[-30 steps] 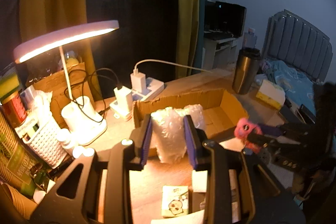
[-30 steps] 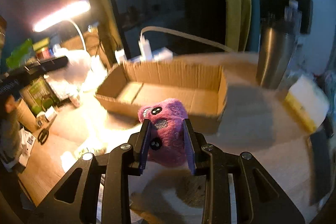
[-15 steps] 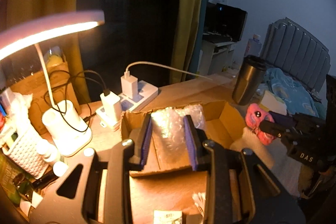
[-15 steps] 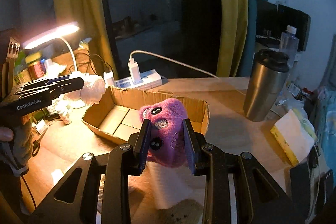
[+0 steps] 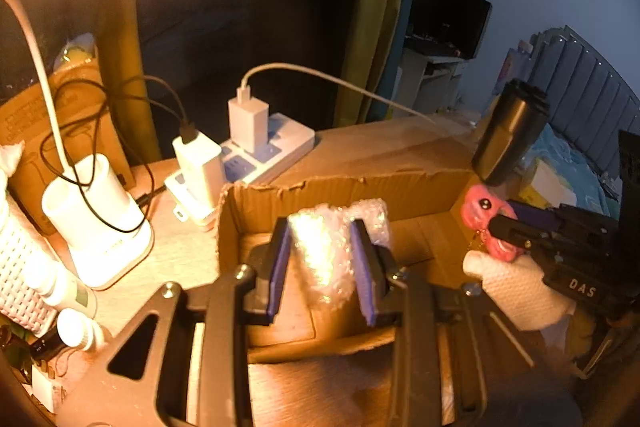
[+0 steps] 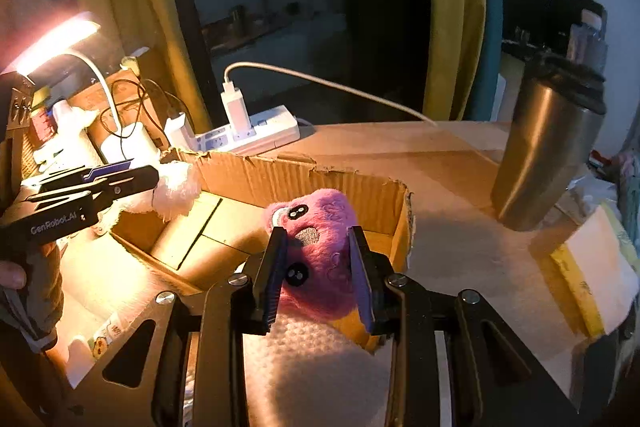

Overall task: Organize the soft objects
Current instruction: 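Lower the pink plush into the box with the right tool while the left releases bubble wrap, then grasp the brown teddy-bear plush with the right tool while the left grasps the cotton-swab bag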

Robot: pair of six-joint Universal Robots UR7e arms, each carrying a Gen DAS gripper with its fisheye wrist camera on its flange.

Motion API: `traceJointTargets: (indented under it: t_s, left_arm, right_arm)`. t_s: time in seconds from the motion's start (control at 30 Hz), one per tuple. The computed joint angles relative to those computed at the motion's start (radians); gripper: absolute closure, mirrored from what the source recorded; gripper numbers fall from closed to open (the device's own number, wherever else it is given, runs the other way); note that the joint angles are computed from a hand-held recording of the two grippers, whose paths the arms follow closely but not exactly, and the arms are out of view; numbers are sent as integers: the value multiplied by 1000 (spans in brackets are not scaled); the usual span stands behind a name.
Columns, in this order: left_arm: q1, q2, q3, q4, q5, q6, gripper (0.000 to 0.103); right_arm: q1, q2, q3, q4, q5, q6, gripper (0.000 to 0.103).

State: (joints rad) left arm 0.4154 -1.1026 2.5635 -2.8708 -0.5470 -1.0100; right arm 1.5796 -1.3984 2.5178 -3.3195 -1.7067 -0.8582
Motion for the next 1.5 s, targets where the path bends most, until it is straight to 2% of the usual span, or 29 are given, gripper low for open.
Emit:
traceJointTargets:
  t_s: [0.07, 0.17, 0.23, 0.3, 0.47, 0.7, 0.8, 0.87, 1.1, 1.2, 1.27, 1.37, 1.5]
  left_arm:
    - [15, 17, -4, -27, -7, 19, 71]
    - [36, 36, -11, -51, -23, 37, 70]
    - [49, 45, -13, -71, -33, 50, 68]
    - [60, 53, -15, -89, -40, 57, 67]
    - [69, 65, -17, -119, -51, 76, 50]
    - [44, 48, -9, -101, -49, 66, 50]
    - [30, 36, -4, -76, -50, 47, 50]
    - [16, 26, 1, -55, -49, 32, 50]
    - [-70, -34, 37, 66, -43, -85, 49]
    - [-109, -62, 52, 133, -54, -154, 45]
    - [-136, -78, 65, 169, -64, -197, 38]
    - [-175, -92, 81, 207, -79, -255, 37]
    - [-220, -92, 92, 240, -101, -308, 37]
  right_arm:
    - [-5, 20, -10, -2, -3, 4, 70]
    - [-13, 45, -24, -5, -17, 13, 60]
    - [-23, 30, -24, 13, -2, 20, 45]
    - [-36, 2, -16, 28, 24, 18, 42]
    - [-40, -44, 10, 13, 28, 10, 41]
    - [-67, -142, 68, 39, 22, -1, 41]
    - [-95, -215, 96, 76, 65, -4, 41]
    - [-109, -250, 107, 98, 83, -6, 40]
    - [-119, -270, 140, 128, 51, -19, 37]
    - [-118, -274, 161, 128, 46, -32, 37]
    - [-110, -270, 174, 118, 32, -40, 37]
    - [-103, -263, 191, 86, 8, -46, 37]
    - [-134, -318, 223, 101, 21, -62, 37]
